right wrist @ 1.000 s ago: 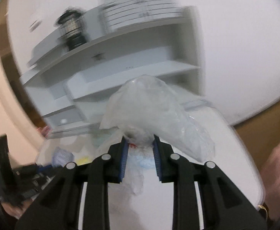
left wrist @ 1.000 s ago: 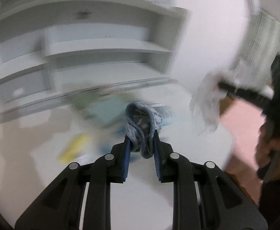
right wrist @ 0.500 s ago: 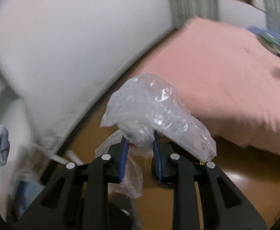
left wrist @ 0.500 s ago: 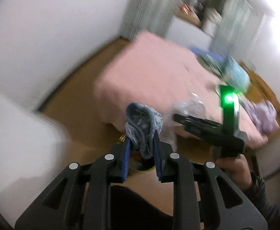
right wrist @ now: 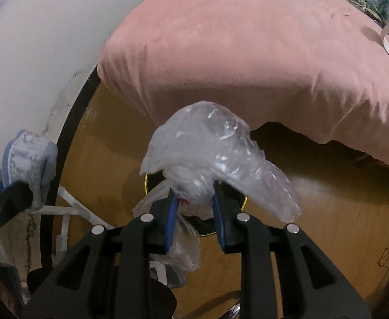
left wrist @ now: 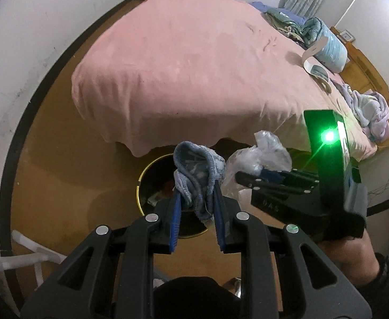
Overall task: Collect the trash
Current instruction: 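Carry the sock and plastic bag to the bin and open both tools, then grasp the yellow tube with the left tool while the right tool grasps the blue-white wrapper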
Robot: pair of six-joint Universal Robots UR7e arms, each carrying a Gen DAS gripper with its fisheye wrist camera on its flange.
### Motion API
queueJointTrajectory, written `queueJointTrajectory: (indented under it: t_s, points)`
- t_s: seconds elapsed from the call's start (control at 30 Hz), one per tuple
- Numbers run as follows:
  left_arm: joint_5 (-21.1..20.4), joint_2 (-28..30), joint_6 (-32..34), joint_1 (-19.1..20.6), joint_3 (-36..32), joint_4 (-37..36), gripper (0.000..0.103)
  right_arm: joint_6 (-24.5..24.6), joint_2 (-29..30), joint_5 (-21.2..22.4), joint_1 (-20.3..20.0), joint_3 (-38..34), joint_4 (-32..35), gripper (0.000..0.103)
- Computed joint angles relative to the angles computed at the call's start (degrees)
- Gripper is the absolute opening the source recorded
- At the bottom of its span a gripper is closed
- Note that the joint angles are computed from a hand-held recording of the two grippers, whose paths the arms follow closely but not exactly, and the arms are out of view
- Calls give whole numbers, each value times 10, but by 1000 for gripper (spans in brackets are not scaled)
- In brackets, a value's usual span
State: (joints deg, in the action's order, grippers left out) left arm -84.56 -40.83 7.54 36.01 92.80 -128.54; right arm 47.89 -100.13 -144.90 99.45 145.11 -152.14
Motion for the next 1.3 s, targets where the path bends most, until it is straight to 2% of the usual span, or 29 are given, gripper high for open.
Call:
queueJointTrajectory:
  t_s: [0.1,0.13,0.17,0.2,0.23,0.37,0.63,0.7,0.77,1.13,1.23,1.3]
  points:
    - [2,20,1,3,-13,-8,21,-27,5,10,-16,0,-29,29]
    - [2,22,-2,4,-16,-5,21,-35,9,14,-19,1,-47,44]
    - [2,26,-4,5,-21,-1,21,-44,6,15,-21,6,-60,66]
    - [2,28,-10,7,-25,4,21,-47,9,9,-18,7,-71,74]
    - [1,27,-14,6,-25,9,21,-47,11,0,-15,8,-73,77]
    - [-10,32,-28,7,-38,35,21,-53,7,9,-17,12,-87,77]
    - [-17,37,-20,0,-40,38,22,9,-43,-28,-6,30,-78,77]
    - [-23,39,-23,3,-45,44,31,25,-56,-37,0,32,-61,77]
    - [-27,37,-28,5,-45,41,52,29,-61,-39,2,32,-55,78]
    - [-4,23,-22,-1,-24,11,67,49,-62,-72,40,25,-37,80]
    - [16,-2,-23,-8,0,-16,76,61,-52,-96,66,9,-3,81]
    - [29,-34,-34,-14,14,-9,84,75,-37,-117,91,-6,28,83]
